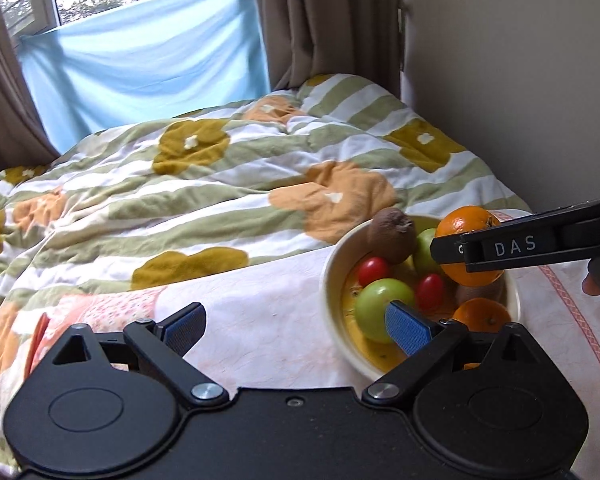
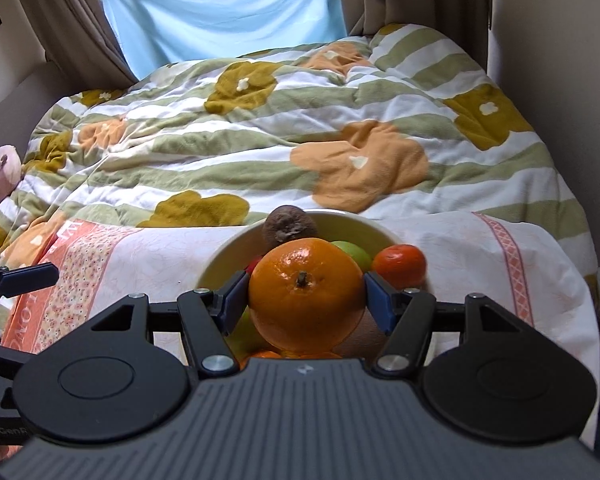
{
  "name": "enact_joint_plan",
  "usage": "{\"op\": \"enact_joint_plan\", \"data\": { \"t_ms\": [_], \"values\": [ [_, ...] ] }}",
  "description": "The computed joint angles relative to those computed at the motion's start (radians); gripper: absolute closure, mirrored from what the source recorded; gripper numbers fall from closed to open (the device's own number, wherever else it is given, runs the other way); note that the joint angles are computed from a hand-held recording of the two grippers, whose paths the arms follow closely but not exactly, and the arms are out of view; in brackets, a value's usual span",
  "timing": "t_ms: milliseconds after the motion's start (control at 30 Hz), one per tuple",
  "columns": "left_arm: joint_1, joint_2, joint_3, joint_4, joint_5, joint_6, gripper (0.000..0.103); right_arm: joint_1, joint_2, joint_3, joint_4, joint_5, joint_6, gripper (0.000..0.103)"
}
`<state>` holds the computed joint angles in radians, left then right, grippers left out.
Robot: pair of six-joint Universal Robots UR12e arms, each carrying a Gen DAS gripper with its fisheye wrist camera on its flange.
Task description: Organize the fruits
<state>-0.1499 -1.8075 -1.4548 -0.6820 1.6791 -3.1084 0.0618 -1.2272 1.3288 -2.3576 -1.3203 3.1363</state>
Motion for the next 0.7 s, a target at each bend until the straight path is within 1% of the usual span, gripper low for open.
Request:
{"op": "enact_joint_plan", "data": {
  "t_ms": [267, 300, 333, 367, 500, 633, 700],
  "values": [
    [0.011, 0.010, -0.020, 0.003, 0.000, -0.026, 0.004, 0.011, 0.010, 0.004, -0.010, -0.012, -0.010, 0.025],
    [0.011, 0.010, -0.021, 0.002, 0.000, -0.027, 0.004, 0.012, 0.010, 0.008, -0.019, -0.016, -0.010, 0.022],
    [0.012, 0.012, -0.023, 0.002, -0.001, -0.028, 0.004, 0.012, 0.007, 0.015, -0.035, -0.012, -0.010, 0.007],
    [0.013, 0.014, -0.026, 0.001, -0.003, -0.031, 0.004, 0.010, 0.004, 0.021, -0.047, -0.008, -0.010, 0.000],
    [0.011, 0.021, -0.035, 0.007, -0.006, -0.048, 0.004, 0.009, -0.012, 0.044, -0.079, -0.009, -0.034, 0.000],
    [0.001, 0.037, -0.049, 0.019, 0.015, -0.065, 0.004, 0.006, -0.032, 0.069, -0.101, -0.014, -0.054, 0.000],
    [-0.004, 0.048, -0.057, 0.029, 0.028, -0.073, 0.004, 0.002, -0.043, 0.079, -0.112, -0.004, -0.056, 0.000]
  ]
}}
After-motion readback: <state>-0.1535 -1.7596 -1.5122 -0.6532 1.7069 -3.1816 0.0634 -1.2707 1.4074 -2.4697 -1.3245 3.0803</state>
